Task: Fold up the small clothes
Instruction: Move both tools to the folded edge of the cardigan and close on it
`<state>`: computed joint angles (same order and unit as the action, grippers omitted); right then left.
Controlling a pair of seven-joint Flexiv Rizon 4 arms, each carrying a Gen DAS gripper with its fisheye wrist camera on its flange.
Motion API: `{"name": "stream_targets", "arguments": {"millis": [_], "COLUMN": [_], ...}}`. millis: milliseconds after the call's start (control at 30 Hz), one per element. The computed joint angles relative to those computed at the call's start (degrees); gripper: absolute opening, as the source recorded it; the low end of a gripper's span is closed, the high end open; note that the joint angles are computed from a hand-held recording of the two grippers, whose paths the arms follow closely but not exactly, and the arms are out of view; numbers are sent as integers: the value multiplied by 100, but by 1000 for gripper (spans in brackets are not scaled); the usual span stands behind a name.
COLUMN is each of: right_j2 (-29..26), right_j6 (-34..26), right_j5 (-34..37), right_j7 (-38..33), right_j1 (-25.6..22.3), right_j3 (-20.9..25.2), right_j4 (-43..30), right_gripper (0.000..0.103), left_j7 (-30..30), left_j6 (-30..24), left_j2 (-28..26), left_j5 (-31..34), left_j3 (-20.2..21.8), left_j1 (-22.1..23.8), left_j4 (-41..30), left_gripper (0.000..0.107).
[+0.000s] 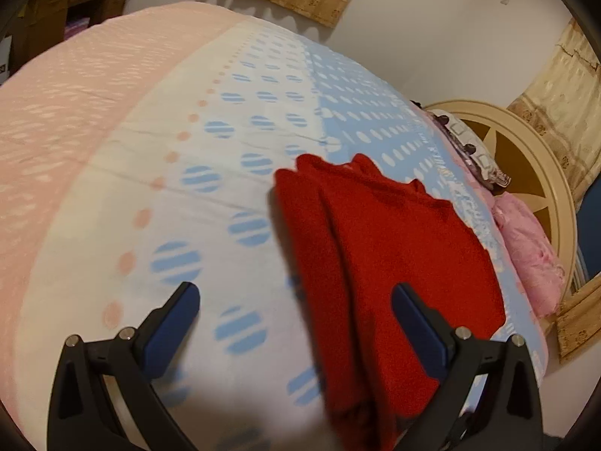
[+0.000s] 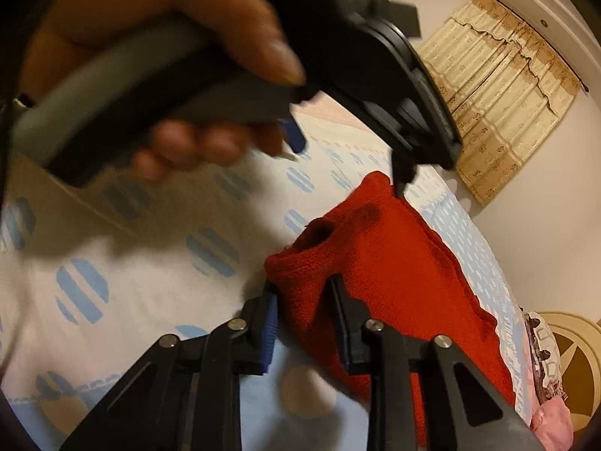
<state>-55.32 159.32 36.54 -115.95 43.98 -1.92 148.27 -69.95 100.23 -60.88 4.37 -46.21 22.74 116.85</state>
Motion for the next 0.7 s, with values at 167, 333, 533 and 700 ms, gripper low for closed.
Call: {"name": "stream_targets", "arguments": {"millis": [167, 333, 533, 700], "right_j2": [-207, -365, -516, -658], "right_j6": [172, 344, 442, 520], "right_j5": [176, 322, 554, 738], "right_j7": [-52, -74, -146, -175], "right_j1": [81, 114, 233, 342], "right_j3": [-12, 34, 78, 152], "right_j4": [-137, -201, -299, -338], "right_gripper": [26, 26, 25, 16], "left_j7": [-72, 15, 266, 537], "left_j6": [-24, -48, -104, -412], "left_j2": [-110, -337, -454, -501], "left_j5": [-149, -112, -1, -139], "left_j3": [112, -18, -58, -116], "left_j1": [-283, -254, -245, -287], "left_j4": [-339, -550, -650, -776], "left_gripper": [103, 102, 79, 30]}}
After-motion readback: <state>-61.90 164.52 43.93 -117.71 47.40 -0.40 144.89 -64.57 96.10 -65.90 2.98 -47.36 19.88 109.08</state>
